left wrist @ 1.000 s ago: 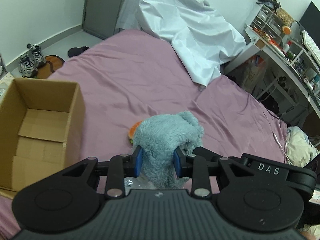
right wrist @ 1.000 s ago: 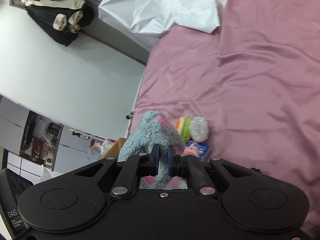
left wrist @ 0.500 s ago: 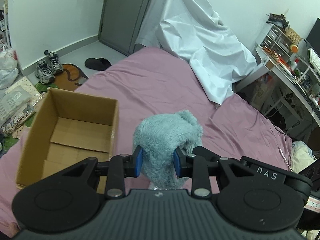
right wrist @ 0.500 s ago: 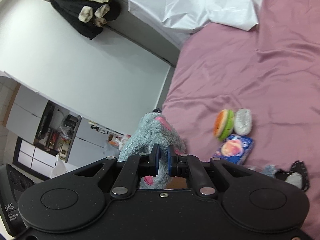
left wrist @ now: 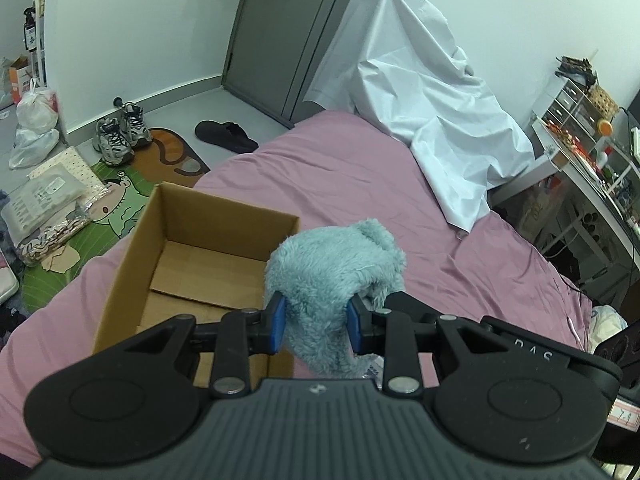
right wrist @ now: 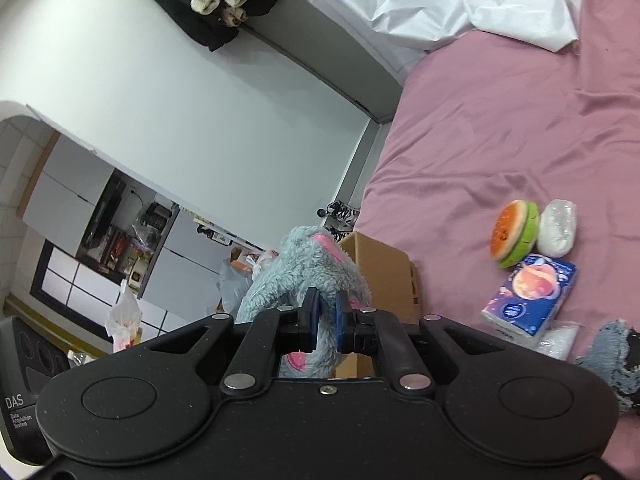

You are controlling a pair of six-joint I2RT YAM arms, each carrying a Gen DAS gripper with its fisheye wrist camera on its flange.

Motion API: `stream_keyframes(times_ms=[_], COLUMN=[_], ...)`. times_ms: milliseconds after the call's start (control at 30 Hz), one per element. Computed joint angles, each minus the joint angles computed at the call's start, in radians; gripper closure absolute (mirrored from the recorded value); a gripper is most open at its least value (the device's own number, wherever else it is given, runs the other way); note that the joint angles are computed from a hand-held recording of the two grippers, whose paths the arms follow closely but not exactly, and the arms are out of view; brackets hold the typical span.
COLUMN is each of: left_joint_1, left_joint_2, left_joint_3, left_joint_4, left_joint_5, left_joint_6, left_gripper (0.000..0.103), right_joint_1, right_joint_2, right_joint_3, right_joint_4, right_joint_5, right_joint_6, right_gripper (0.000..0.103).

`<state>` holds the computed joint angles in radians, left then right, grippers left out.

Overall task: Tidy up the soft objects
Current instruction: 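Carry the grey-blue plush toy with the left gripper over the cardboard box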

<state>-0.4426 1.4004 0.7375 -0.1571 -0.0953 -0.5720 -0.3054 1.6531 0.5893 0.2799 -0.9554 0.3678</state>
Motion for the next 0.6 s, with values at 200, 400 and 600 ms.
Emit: stream_keyframes(times_ms=[200,400,600], left_joint_1=[0.073,0.146,0.23], left_joint_2=[-0.012,0.005,0.08], left_joint_3=[-0.032,-0.051,-0.054], left_joint_4=[0.027,0.06,0.109], left_joint_5=[0.055,0.108,0.141], left_joint_6=[0.024,0.05,0.07], left_gripper=[0.074,0.074,0.074], right_joint_1=[0.069,0.116,0.144], right_joint_2=[-0.008,-0.007,-0.005], right_joint_3=[-0.003,0.012,0.013], right_joint_4=[0.028,0.02,0.006], right_joint_5=[0.053,0.087,0.146], right_joint_6=[0.024,0.035,0.017], right_gripper=[0.094,0.09,0.09])
